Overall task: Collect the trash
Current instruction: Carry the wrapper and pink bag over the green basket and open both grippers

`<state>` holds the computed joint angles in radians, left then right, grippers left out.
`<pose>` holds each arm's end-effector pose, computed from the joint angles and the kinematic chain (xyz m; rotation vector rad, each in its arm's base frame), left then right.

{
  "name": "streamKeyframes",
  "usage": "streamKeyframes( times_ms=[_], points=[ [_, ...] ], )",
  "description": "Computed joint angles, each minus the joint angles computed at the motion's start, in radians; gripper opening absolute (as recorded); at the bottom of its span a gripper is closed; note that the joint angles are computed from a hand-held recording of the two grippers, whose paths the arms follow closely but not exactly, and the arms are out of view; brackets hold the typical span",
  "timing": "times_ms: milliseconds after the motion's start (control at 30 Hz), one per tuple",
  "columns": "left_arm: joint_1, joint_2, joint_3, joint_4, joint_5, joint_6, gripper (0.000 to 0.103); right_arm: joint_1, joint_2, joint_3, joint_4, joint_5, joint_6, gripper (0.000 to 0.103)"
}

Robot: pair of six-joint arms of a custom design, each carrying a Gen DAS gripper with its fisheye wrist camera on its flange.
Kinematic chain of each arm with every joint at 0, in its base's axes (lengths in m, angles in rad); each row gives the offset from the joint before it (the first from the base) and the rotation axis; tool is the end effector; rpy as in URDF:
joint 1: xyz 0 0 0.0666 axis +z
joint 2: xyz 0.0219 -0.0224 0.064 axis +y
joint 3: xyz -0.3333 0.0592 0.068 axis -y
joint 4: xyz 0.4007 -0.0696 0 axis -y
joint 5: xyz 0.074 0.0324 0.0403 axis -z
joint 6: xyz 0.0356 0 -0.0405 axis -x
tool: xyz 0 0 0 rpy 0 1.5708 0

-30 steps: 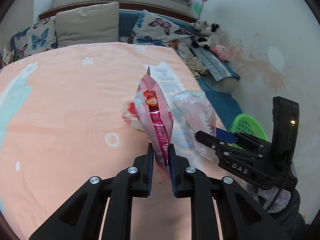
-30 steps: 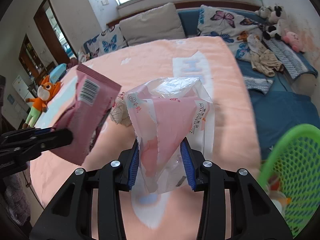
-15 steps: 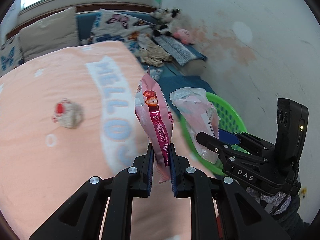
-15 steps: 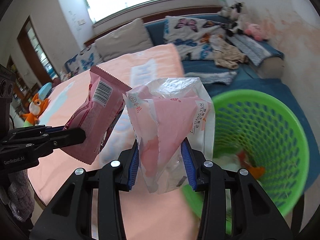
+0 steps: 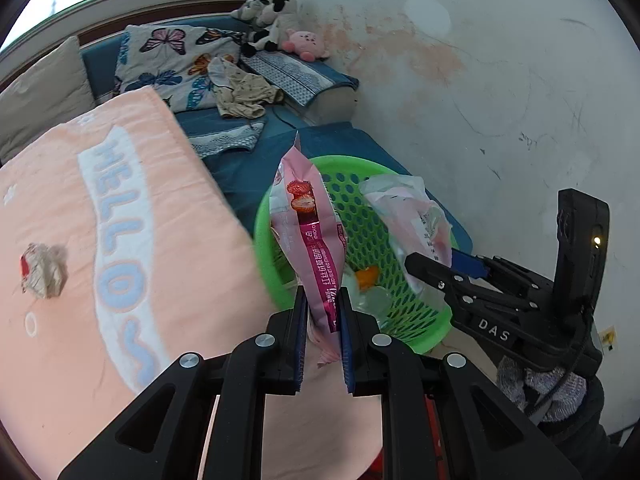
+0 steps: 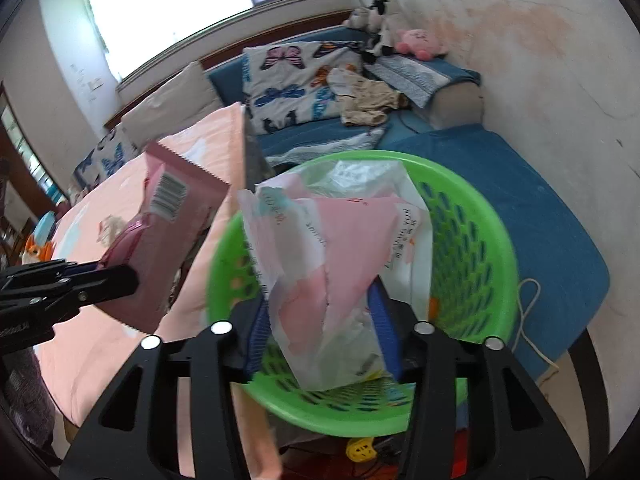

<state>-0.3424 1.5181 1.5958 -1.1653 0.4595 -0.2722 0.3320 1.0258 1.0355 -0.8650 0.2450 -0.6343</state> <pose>0.4851 -0.1901 0.4042 0.9321 2.4402 -0.6321 0.3612 0.1150 0.3727 0.4697 2.3516 0.1549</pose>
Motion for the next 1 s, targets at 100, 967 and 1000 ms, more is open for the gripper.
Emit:
streamKeyframes(
  times_ms=[100, 967, 1000],
  points=[
    [-0.02, 0.01, 0.012, 0.001, -0.011, 0.001, 0.015, -0.019, -0.012, -0.018, 0.0, 0.005, -0.015, 0.064],
    [-0.105, 0.124, 0.086, -0.003, -0.123, -0.014, 0.041, -0.043, -0.15, -0.12, -0.012, -0.002, -0.072, 0.079],
    [-0.103, 0.121, 0.082, 0.002, -0.125, -0.014, 0.044, -0.042, -0.154, -0.122, -0.012, -0.002, -0.078, 0.079]
  ],
)
